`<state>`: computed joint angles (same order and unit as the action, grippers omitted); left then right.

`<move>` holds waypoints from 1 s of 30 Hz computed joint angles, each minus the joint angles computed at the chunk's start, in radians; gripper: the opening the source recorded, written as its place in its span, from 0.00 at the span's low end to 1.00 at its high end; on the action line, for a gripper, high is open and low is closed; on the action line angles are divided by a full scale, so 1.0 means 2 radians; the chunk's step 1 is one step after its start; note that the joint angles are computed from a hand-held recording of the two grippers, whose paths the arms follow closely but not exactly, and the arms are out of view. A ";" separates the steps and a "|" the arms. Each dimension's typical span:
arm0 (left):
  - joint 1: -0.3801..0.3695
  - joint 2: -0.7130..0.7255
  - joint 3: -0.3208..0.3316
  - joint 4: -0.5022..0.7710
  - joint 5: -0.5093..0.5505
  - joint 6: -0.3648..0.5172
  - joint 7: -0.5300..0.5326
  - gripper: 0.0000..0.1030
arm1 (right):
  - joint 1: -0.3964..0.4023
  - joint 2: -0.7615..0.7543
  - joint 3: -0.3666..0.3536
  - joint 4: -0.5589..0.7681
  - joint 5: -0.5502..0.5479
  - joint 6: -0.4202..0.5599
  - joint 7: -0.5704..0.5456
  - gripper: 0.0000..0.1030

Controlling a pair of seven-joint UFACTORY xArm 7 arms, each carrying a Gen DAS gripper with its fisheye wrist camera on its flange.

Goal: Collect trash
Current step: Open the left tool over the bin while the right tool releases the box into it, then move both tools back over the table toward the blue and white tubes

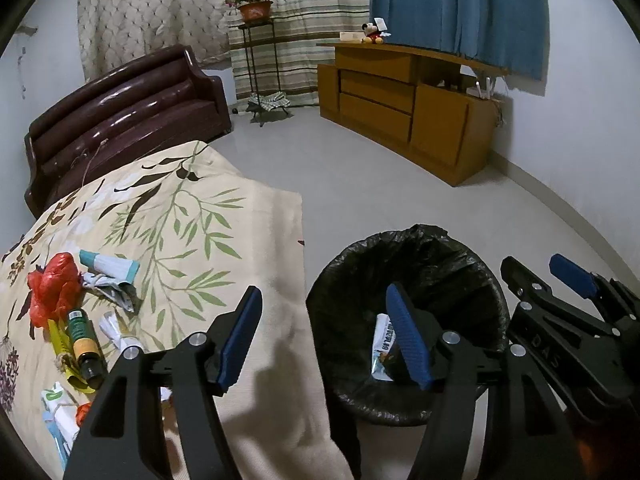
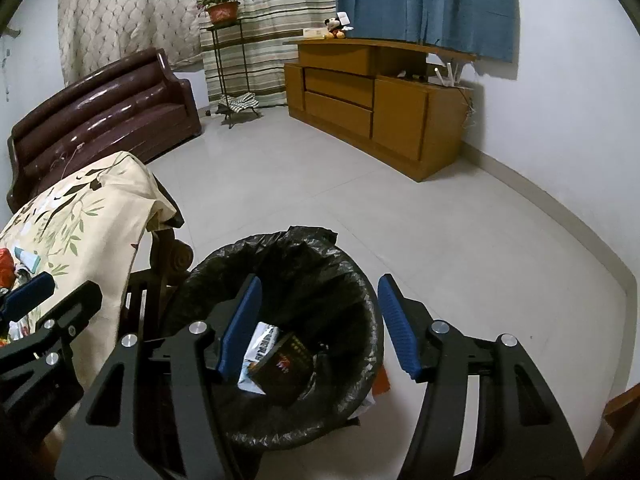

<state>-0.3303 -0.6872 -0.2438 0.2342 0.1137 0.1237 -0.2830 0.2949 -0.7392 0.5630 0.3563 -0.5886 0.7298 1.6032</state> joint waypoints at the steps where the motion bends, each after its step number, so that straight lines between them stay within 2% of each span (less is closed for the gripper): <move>1: -0.003 -0.007 0.004 -0.003 -0.001 0.003 0.002 0.62 | 0.002 -0.001 0.001 0.001 0.002 0.002 0.001 0.59; 2: -0.007 -0.015 0.009 -0.006 -0.001 0.006 0.005 0.62 | 0.005 -0.002 0.002 0.002 0.004 0.006 0.002 0.62; 9: -0.027 -0.093 0.049 -0.032 -0.016 0.054 0.042 0.62 | 0.026 -0.003 0.019 0.021 0.019 0.031 0.012 0.62; 16: -0.013 -0.204 0.082 -0.064 -0.031 0.127 0.088 0.62 | 0.044 0.024 0.044 0.060 0.021 0.054 0.026 0.63; 23: 0.047 -0.317 0.121 -0.091 -0.040 0.211 0.150 0.62 | 0.055 0.074 0.067 0.110 0.001 0.071 0.044 0.63; 30: 0.139 -0.394 0.167 -0.107 -0.047 0.281 0.224 0.62 | 0.075 0.142 0.080 0.166 -0.042 0.085 0.069 0.63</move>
